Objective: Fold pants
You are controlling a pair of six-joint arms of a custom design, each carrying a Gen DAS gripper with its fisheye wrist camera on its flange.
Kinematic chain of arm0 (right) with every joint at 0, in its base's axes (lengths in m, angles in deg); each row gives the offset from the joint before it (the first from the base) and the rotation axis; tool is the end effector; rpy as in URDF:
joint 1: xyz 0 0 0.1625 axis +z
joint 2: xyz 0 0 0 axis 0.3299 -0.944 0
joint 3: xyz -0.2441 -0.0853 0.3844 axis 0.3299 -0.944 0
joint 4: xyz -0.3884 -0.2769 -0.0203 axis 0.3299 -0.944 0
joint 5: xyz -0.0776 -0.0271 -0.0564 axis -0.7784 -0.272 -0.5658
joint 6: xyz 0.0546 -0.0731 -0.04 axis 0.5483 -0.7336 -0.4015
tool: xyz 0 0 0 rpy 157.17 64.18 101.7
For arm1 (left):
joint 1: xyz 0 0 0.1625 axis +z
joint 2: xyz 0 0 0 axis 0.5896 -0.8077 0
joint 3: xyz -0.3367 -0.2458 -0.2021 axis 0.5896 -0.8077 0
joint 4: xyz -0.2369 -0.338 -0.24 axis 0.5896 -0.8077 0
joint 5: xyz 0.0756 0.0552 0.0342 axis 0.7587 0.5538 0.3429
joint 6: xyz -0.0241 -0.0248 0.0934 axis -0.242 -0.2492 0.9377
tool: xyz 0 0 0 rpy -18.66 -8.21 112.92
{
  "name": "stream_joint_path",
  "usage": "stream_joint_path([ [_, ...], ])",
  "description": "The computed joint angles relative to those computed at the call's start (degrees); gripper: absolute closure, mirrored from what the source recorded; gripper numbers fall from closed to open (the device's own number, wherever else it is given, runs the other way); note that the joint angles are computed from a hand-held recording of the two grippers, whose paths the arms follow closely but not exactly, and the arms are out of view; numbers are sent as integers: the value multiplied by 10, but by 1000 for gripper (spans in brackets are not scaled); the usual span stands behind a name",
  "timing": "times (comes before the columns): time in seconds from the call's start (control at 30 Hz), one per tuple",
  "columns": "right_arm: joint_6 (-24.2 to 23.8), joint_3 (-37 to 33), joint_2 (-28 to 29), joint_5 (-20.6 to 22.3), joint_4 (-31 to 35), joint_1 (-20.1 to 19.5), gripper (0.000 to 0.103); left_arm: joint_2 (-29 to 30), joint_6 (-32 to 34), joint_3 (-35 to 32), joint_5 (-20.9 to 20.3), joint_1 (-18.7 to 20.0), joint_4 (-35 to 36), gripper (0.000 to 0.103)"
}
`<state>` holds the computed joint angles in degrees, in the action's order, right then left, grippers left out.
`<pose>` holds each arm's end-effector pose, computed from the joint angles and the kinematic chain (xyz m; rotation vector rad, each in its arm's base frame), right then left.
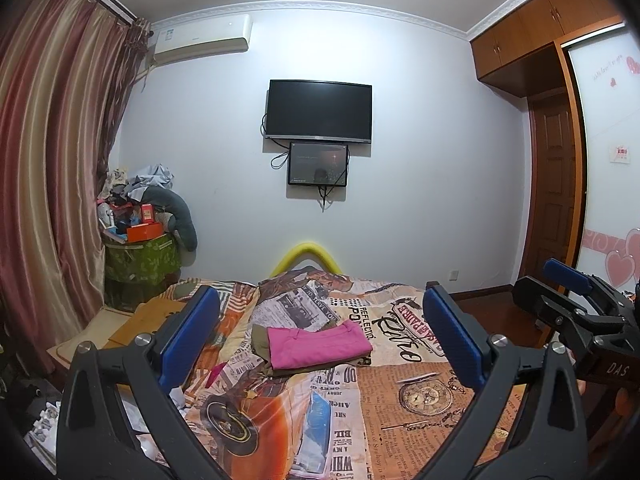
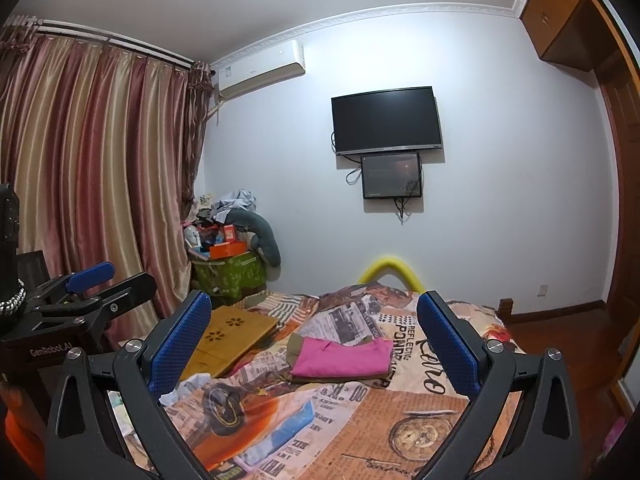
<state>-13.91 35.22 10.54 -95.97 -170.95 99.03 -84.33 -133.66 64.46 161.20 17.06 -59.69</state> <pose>0.4033 -0.5890 0.2516 0.5523 -1.7954 1.7352 -0.3054 -0.6749 0.3298 1.2643 2.2284 -1.4755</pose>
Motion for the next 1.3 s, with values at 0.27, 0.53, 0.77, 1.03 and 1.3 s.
stream_joint_path([
  [0.27,0,2,-2,-4,-5,2,1,4,-1,-4,-4,-2,3,0],
  [0.53,1,4,-4,-8,-7,2,1,8,3,-12,3,-1,11,0],
  [0.77,5,3,-4,-11,-13,3,1,10,7,-16,12,3,18,0],
  [1.03,6,3,-5,-13,-17,3,1,17,5,-29,24,7,37,0],
  [1.3,6,2,-3,-16,-21,4,1,23,11,-37,25,8,46,0],
])
